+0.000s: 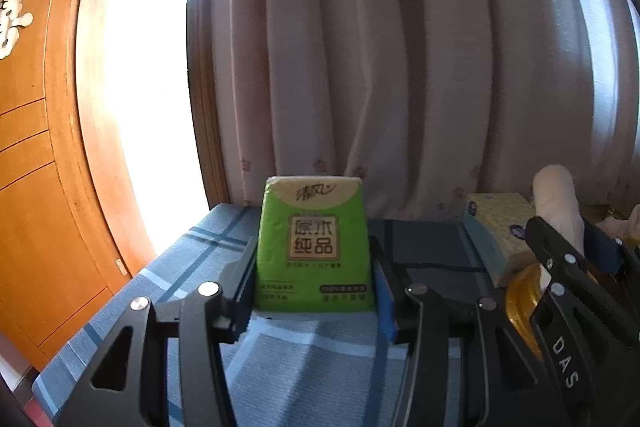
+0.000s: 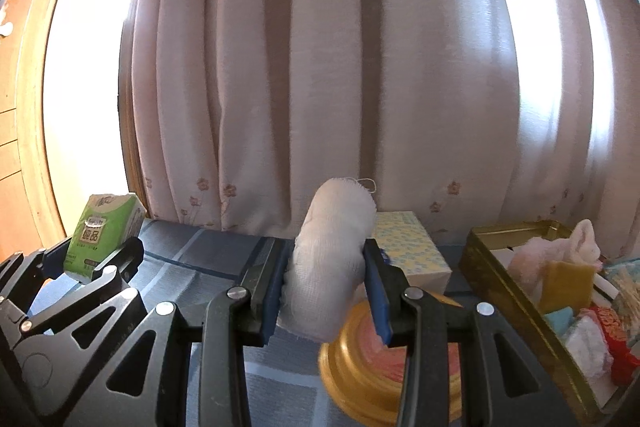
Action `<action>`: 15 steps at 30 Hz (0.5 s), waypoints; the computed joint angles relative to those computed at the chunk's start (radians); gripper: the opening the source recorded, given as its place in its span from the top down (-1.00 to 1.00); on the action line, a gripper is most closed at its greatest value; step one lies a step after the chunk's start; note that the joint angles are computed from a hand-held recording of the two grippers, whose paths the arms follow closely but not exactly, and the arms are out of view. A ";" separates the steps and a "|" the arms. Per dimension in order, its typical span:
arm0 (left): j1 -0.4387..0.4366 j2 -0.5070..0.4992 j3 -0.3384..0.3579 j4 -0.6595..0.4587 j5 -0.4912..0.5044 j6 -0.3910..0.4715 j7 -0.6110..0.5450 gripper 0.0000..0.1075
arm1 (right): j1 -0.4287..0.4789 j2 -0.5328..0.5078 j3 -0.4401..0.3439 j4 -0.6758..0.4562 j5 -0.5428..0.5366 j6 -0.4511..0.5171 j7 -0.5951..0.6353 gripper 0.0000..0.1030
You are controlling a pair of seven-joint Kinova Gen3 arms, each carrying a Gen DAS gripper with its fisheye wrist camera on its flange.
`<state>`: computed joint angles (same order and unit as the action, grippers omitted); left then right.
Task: Organize soft objects
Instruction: 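Lift the tissue pack and gauze roll and carry them over the gold tray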
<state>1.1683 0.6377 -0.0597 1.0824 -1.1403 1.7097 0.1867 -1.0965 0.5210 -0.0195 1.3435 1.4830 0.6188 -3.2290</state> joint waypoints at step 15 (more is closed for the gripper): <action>0.034 0.084 -0.040 -0.139 0.008 -0.037 -0.085 0.09 | 0.076 -0.080 -0.068 0.138 0.120 0.047 -0.117 0.22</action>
